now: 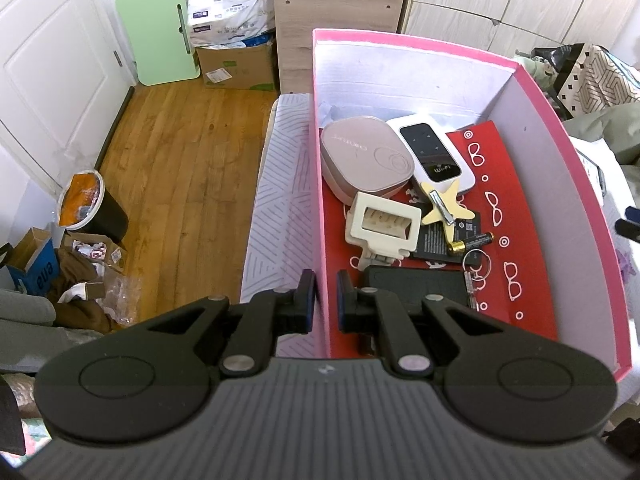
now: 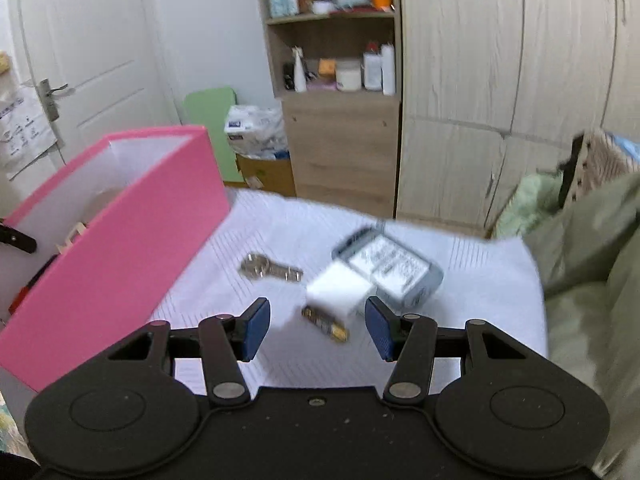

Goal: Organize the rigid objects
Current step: 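Grasp the white charger plug with the right gripper, then carry the white charger into the pink box and release it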

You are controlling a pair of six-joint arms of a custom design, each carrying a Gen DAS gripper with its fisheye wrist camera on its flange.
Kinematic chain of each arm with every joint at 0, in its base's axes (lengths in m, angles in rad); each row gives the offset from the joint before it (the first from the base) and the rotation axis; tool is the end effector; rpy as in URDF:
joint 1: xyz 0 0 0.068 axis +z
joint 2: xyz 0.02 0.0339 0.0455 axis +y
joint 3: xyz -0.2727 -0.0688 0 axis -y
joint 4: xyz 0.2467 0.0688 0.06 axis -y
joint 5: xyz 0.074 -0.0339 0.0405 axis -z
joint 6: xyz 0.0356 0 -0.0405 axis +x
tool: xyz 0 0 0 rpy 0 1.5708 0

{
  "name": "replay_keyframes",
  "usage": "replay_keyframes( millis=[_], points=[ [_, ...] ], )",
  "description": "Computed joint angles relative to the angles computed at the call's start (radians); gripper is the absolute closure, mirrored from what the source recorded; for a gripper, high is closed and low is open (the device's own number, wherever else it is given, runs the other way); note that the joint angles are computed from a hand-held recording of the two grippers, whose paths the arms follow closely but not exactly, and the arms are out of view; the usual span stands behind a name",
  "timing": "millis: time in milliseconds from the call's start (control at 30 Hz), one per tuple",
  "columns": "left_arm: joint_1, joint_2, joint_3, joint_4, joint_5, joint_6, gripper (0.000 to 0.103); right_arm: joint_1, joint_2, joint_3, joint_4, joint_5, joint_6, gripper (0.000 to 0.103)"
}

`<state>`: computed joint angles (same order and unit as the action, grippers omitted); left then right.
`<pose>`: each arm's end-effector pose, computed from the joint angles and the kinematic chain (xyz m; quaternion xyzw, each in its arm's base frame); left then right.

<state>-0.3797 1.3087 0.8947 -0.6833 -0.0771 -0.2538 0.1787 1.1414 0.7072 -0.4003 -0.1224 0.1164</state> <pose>0.2325 -0.0898 0.2351 0.0521 0.9700 -0.0374 0.2344 0.2245 0.0450 0.2311 -0.0510 0.9301 0.1093 0.3469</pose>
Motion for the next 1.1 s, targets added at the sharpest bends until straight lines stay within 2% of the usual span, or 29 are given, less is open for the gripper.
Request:
replay_keyframes(
  millis=[300,367,600,700,800,1100],
  points=[
    [-0.006,0.005,0.001,0.002,-0.002,-0.007,0.094,0.049,0.125,-0.050,0.178,0.078,0.081,0.044],
    [-0.005,0.004,0.000,0.003,0.000,-0.007,0.094,0.071,0.158,-0.042,0.213,0.133,0.094,0.042],
    [-0.004,0.002,-0.004,0.006,0.003,-0.007,0.095,0.133,0.265,0.007,0.235,0.275,0.071,0.041],
    [-0.011,0.001,-0.007,0.008,-0.009,-0.006,0.094,0.153,0.274,0.004,0.247,0.302,0.058,0.042],
    [-0.011,-0.003,-0.010,0.009,-0.007,-0.009,0.094,0.161,0.243,-0.028,0.271,0.288,0.029,0.043],
    [-0.010,0.004,-0.005,0.008,0.000,-0.011,0.094,0.164,0.200,-0.035,0.238,0.260,0.049,0.043]
  ],
)
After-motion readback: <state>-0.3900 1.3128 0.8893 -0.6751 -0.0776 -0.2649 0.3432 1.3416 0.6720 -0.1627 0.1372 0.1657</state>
